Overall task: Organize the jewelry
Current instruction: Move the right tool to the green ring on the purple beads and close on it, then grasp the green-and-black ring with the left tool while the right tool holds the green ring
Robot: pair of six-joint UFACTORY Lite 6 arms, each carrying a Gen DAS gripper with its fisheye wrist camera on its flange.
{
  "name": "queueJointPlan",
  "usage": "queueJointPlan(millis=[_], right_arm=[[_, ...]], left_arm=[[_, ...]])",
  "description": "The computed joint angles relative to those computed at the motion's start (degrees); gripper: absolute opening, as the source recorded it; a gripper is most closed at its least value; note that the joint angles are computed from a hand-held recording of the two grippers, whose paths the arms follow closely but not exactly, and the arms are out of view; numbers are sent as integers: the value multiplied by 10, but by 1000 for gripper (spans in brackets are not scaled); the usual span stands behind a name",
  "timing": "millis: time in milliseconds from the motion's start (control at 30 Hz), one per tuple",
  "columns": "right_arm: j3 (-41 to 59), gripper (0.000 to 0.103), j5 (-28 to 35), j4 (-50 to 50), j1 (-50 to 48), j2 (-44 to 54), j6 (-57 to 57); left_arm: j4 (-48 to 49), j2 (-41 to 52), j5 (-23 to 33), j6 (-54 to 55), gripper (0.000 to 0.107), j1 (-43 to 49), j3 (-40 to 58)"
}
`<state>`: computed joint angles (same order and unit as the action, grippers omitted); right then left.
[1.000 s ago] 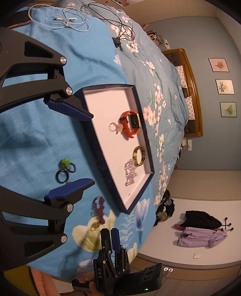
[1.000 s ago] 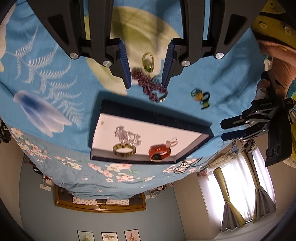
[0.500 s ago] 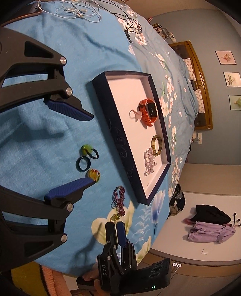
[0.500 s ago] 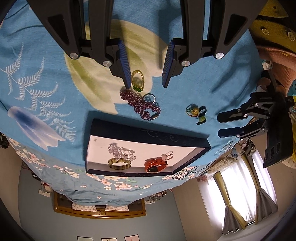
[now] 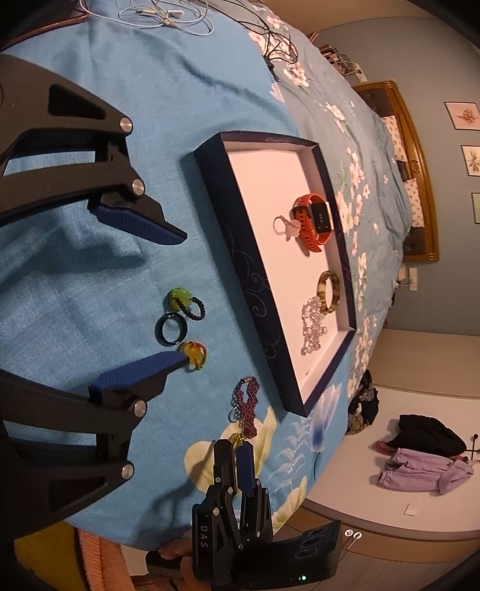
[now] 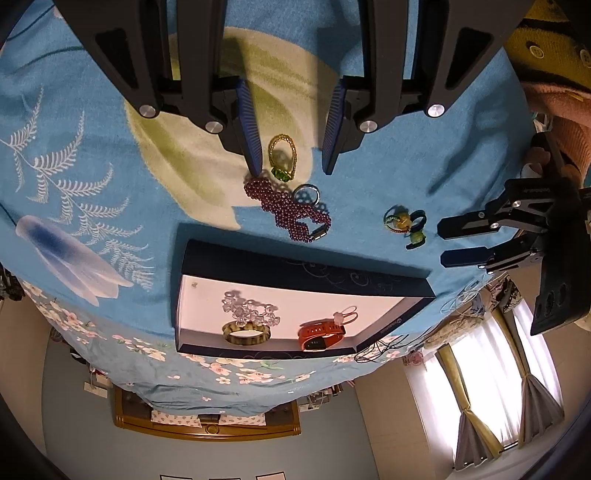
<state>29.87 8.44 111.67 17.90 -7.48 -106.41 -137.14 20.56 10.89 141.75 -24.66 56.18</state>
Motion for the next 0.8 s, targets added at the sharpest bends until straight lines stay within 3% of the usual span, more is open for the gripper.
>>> queueJointPlan(millis=[167, 433, 567, 800], right_arm=[[-1, 18, -1, 10, -1, 0, -7], [-1, 4, 3, 8, -3, 3, -7], [-2, 3, 3, 14, -2, 2, -13], [-5, 3, 9, 19, -3, -2, -15]], left_arm=[[131, 28, -7, -136, 54, 5, 31], [252, 56, -12, -262, 45, 6, 65], [331, 69, -6, -345, 40, 11, 81], [369, 80, -2, -385, 36, 13, 95]])
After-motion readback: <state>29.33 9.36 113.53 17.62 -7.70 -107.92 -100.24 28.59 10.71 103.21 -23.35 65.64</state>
